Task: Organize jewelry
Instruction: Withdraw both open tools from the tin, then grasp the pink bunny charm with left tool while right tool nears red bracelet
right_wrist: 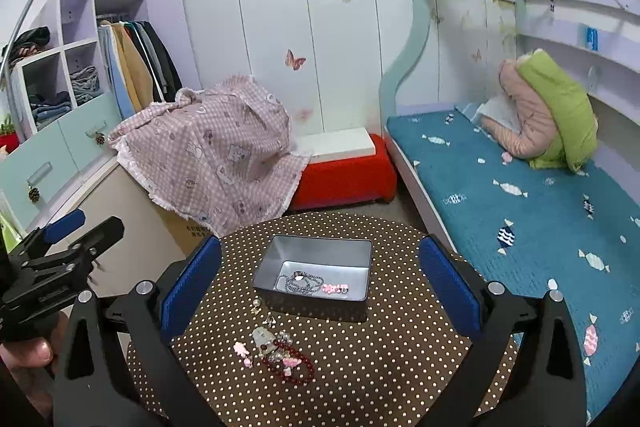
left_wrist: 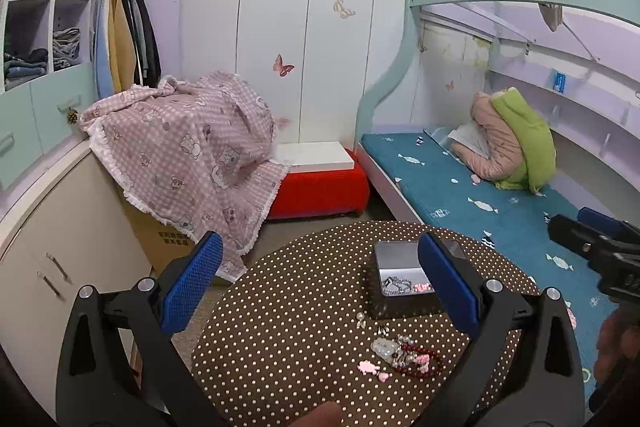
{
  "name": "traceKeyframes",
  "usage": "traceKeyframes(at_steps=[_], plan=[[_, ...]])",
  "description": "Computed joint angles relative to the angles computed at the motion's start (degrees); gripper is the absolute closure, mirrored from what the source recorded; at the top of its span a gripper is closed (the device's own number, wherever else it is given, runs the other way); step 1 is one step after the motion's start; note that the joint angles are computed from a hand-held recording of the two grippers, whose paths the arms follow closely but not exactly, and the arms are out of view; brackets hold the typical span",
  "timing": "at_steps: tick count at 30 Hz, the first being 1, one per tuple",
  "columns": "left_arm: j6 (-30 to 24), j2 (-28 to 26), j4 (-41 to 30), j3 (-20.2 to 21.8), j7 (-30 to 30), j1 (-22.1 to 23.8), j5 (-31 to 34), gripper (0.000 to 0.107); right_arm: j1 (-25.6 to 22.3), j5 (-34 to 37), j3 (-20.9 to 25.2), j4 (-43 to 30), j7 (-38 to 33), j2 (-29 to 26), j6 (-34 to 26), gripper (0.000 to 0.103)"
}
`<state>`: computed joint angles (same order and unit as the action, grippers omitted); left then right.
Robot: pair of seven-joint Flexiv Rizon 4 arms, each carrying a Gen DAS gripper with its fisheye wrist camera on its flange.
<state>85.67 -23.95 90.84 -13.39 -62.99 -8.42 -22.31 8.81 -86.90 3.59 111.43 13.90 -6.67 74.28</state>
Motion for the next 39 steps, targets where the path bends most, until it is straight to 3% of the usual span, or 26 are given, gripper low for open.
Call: traceKeyframes(at_steps=[7, 17, 24, 27, 39], plan=[[1.92, 1.87, 5.85, -3.29, 3.17, 2.74, -1.60, 0.009, 0.99, -1.00, 1.68, 3.68, 1.22, 2.13, -4.07, 0.008], [3.56, 3.28, 14.55, -8.43, 7.00, 6.16, -6.25, 0.009, 0.77, -2.77, 2.51, 8.67, 7.01, 3.34, -4.77, 0.008], [-1.33, -0.43, 12.29, 2.46, -0.02, -2.41, 0.53, 0.009, 0.54, 1.00, 2.26, 10.61, 5.37, 2.36, -3.22, 0.008], [-4.08, -3.02, 9.65, 5.32, -3.21, -4.58, 3.64, 0.009, 0.58, 2.56, 2.09, 11.17, 4.63, 1.91, -2.86, 0.008], [-14.71, -11.54, -1.73, 9.82, -13.00, -8.40, 11.54, 0.010, 0.39, 5.44, 0.90, 11.92, 2.93, -0.03, 0.11, 0.008]])
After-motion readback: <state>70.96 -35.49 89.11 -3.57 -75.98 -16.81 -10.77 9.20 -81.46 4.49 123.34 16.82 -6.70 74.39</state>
